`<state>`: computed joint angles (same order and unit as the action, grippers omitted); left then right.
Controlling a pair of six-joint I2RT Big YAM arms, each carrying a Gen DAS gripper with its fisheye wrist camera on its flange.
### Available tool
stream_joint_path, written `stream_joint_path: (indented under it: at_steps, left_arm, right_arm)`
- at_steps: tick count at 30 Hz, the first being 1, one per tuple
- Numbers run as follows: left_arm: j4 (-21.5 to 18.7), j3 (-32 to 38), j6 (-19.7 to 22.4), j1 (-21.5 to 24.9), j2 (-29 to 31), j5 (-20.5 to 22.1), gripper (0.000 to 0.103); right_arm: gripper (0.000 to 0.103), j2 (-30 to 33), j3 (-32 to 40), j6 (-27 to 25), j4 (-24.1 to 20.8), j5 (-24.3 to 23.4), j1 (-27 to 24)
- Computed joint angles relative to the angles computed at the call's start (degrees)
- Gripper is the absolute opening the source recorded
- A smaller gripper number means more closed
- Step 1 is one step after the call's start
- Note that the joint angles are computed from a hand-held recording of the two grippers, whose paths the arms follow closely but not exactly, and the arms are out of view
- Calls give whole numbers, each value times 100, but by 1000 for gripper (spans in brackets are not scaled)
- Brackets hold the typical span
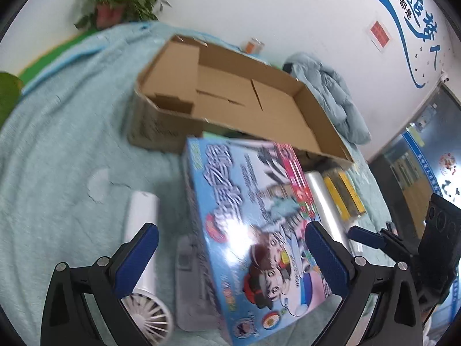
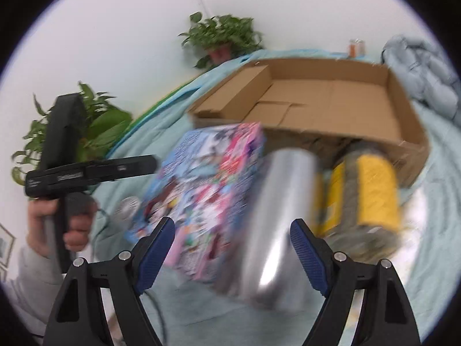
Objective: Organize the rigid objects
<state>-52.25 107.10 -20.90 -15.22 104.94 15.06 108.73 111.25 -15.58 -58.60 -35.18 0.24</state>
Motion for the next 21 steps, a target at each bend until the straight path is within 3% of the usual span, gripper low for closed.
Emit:
stream_joint_path:
  at_steps: [2,5,9,13,17,21]
  left_arm:
    - [-147,100,130,-64,113,36,101]
    - [-247,215,206,-142,248,69,101]
    - [-374,400,148,-225,440,-198,97]
    - [-214,361,49,-163,454,127,86]
    - [-239,379,64,-141,457,28,84]
    - [-106,245,-62,-108,379,38,79]
  right_arm:
    - [83,-167,-274,16,321,-39,100]
    - [83,-73,-186,27,233,-146,230]
    - [83,122,86,20,90,327,415]
    - [83,374,463,191,-235,596,550]
    - [84,474,572,80,-297,1219,759]
    - [85,448,468,185,-219,1174,761]
